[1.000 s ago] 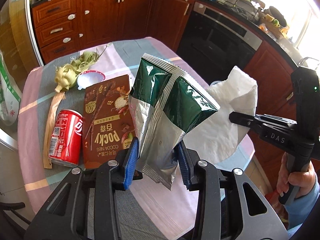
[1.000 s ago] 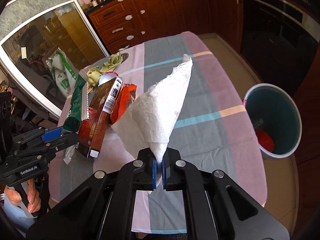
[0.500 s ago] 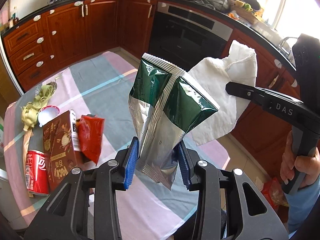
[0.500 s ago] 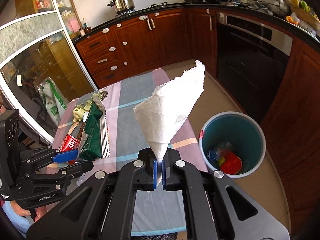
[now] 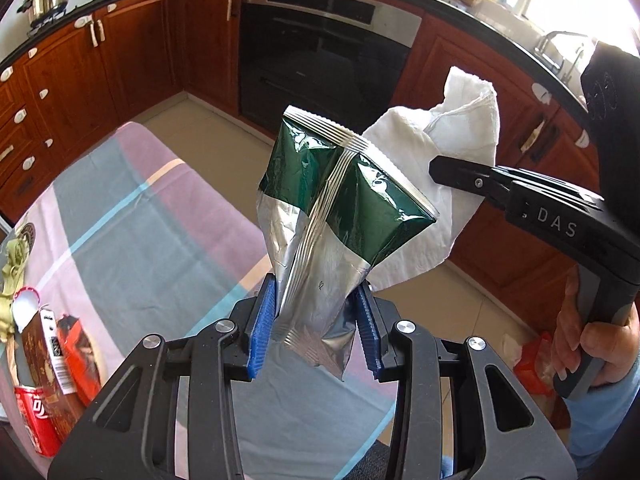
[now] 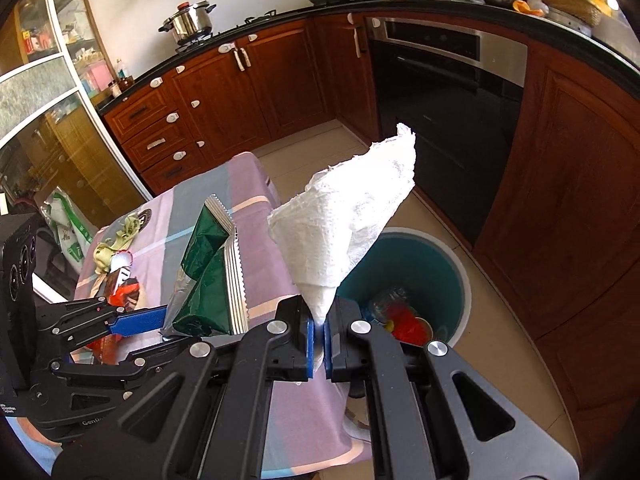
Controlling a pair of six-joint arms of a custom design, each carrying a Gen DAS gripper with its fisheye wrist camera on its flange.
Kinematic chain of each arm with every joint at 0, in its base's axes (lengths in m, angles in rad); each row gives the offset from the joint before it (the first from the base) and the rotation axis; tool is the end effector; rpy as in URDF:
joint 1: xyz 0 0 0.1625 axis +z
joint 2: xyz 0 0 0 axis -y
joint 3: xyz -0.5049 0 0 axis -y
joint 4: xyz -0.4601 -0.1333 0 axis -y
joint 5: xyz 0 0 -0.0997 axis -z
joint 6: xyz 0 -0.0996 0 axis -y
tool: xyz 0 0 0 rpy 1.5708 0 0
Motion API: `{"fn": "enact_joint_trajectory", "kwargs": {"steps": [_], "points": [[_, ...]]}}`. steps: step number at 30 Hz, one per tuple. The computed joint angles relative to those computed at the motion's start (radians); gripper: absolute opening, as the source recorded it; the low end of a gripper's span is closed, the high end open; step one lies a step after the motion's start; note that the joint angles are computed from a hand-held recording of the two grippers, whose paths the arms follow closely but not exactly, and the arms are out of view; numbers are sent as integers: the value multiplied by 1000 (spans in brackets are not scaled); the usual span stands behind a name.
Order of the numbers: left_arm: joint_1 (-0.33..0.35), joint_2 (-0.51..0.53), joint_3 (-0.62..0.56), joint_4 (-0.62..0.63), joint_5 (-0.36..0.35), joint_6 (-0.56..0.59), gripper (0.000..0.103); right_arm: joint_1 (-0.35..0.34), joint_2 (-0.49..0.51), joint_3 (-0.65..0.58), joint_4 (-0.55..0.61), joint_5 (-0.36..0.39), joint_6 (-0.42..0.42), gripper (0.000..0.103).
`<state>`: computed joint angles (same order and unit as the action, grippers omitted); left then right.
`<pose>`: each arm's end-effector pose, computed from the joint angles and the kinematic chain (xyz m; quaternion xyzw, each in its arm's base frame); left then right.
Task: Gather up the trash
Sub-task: 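Carry the green snack bag and white tissue over the teal bin and release both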
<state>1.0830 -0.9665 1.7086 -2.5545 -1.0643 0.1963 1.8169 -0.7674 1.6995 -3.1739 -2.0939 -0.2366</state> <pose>-0.1881 -0.7420 0.2063 0.2939 0.9155 -0.1516 0.2291 0.2685 -0.7259 0.1380 0.1353 -0.9060 0.3192 0.2426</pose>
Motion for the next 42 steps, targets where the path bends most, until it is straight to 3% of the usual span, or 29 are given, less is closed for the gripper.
{"fn": "enact_joint_trajectory", "kwargs": {"steps": [9,19,22,25,27,28,29,32,40,42], "points": [[20,199,-182,108,15,-12,40,-85,18,-69,95,-29,41,4],[52,341,-343,209,0,-37,43,-146,52,-143,233,-32,101,4],[56,365,-368,221,2,-32,50,-153,61,-164,261,-30,110,7],[57,378,-377,222,15,-22,64,-158,63,-168,267,-27,114,9],[54,381,-372,210,36,-15,75,-161,63,-173,283,-16,125,27],[49,375,-359,204,46,-17,77,-162,61,-173,290,-10,136,59],[47,375,-358,206,56,-20,78,-163,62,-174,283,-7,135,74],[43,372,-354,215,66,-23,82,-154,68,-173,253,-35,100,78],[35,326,-309,200,60,-43,90,-136,68,-172,260,-72,103,86],[35,315,-288,174,59,-41,96,-127,66,-167,257,-82,99,86]]}}
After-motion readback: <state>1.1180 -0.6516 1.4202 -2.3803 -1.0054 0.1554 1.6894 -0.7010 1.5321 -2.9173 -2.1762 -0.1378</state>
